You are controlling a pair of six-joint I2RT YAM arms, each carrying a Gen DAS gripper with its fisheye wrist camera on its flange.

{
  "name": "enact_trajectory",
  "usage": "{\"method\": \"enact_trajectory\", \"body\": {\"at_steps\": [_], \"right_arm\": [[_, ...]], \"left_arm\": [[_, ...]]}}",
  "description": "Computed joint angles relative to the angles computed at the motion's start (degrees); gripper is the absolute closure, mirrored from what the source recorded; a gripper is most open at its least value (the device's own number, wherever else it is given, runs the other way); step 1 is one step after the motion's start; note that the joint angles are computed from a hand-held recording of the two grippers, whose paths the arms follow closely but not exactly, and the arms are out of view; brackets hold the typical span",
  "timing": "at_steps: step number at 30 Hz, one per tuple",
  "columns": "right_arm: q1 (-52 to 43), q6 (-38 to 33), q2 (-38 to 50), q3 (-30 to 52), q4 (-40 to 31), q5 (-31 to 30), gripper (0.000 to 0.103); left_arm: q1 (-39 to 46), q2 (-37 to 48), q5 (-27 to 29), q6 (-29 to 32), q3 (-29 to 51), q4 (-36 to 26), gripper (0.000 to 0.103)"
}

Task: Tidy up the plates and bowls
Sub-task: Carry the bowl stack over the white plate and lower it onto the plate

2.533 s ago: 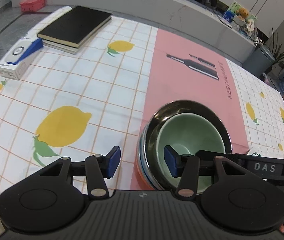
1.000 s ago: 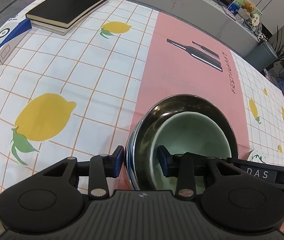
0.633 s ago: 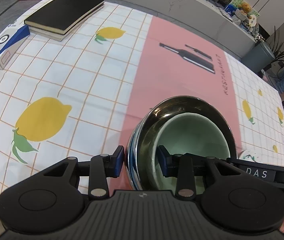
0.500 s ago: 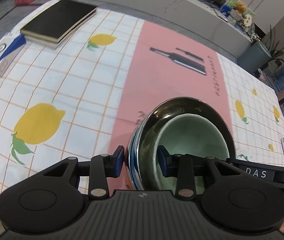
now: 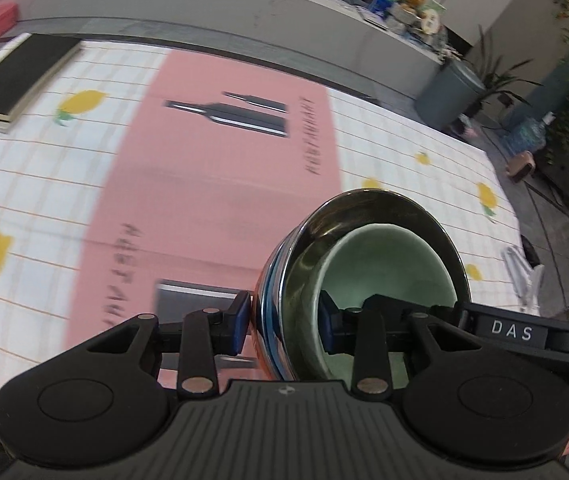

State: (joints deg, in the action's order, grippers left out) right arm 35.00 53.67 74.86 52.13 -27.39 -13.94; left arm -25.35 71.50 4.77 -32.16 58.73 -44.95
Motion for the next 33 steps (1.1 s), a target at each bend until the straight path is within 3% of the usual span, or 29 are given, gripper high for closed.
{"method": "enact_trajectory", "body": {"at_steps": [10,20,33], "right_arm": [[-13.0,-12.2,-7.6,-4.2,-9.3,-4.5,0.057],[-19.2,-18.1,-4.8,-7.2,-8.1,-9.8,0.057],[-21.3,-19.6,-1.8,-7.1,-8.2,-12.3,0.057]], "left_arm": [[-10.3,6.4,-1.0,-9.5,-0.6,6.5,0.065],[-12.8,9.7,-1.8,-13.5,-0.7,7.1,0.065],[-14.9,12.4,-4.4,-13.9,1.5,5.5,0.065]]}}
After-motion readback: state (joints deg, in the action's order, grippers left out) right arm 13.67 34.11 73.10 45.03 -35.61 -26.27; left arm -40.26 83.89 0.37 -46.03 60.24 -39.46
